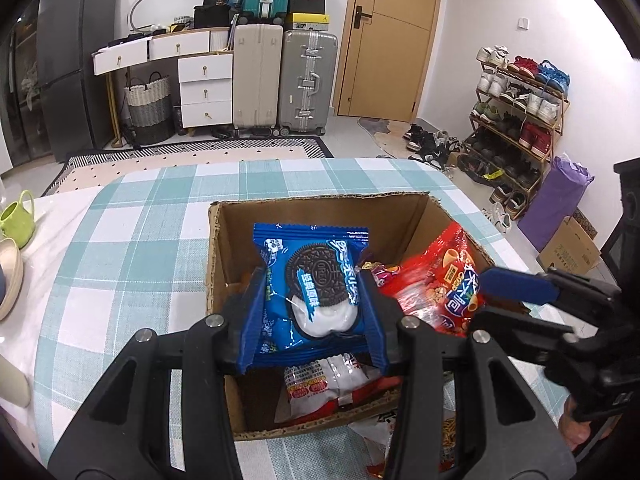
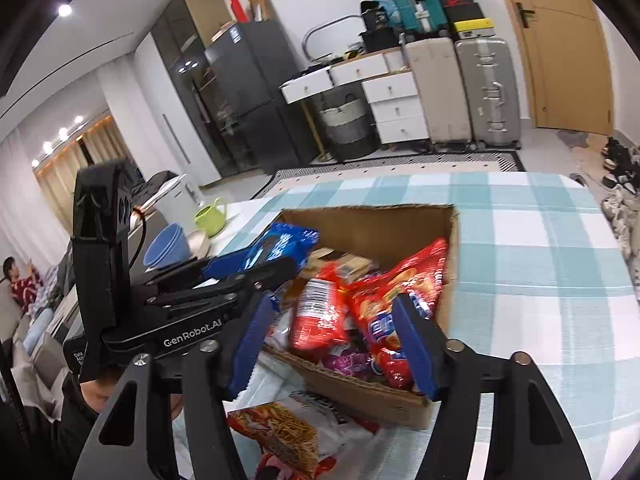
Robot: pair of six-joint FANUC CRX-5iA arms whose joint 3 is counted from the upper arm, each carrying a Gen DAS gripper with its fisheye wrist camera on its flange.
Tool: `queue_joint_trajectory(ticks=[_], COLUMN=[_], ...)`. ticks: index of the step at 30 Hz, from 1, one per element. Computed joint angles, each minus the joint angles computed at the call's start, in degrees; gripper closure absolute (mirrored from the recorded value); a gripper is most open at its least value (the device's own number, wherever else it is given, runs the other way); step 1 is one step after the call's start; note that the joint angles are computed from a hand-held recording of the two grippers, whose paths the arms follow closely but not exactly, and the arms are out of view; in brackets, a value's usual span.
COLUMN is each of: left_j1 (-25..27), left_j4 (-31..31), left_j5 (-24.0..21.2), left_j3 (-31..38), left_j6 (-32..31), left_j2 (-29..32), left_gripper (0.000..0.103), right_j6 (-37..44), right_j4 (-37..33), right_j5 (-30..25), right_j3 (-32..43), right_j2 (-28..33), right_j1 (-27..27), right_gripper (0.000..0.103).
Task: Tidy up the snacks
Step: 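Lower both packs into the box and open both grippers, then withdraw both grippers toward the noodle bag and red Oreo packet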
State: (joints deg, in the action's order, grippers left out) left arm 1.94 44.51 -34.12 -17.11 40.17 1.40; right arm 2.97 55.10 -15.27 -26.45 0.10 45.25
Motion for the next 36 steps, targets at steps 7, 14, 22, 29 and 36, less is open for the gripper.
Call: queue_joint_trajectory(ticks=[7,14,22,29,36], left_j1=[0.1,2.5,5.8,8.8,12.2], left_j4=[-1.7,-0.5,0.0,-2.9,-3.9], left_j5=[0.4,-1.2,-3.8,-6.2,-10.1], left_j3=[0.8,-0.8,-6.5,-11.3,-15.1], left_j6=[0.2,0.9,0.4,1.5,2.7], left_j2=[0.2,-2.3,-9.1,-15.2,-19.2], left_gripper=[0.043,0.010,0.001,0.001,0.001], right_j6=[-2.6,-10.3,-14.7,-17.8,-19.9], right_j4=[4.4,10.5,10.3,10.8,9.9], right_j5=[-0.5,-4.6,-9.4,-10.4,-12.4], right_j3=[-2.5,-5.6,-8.5,-11.0,-12.6], right_j2=[-2.2,-4.6,-7.0,-8.9,-10.5], right_j1=[-0.2,0.5,2.8,5.1,8.6], right_gripper=[0.009,0.001,0.001,0.001,0.001])
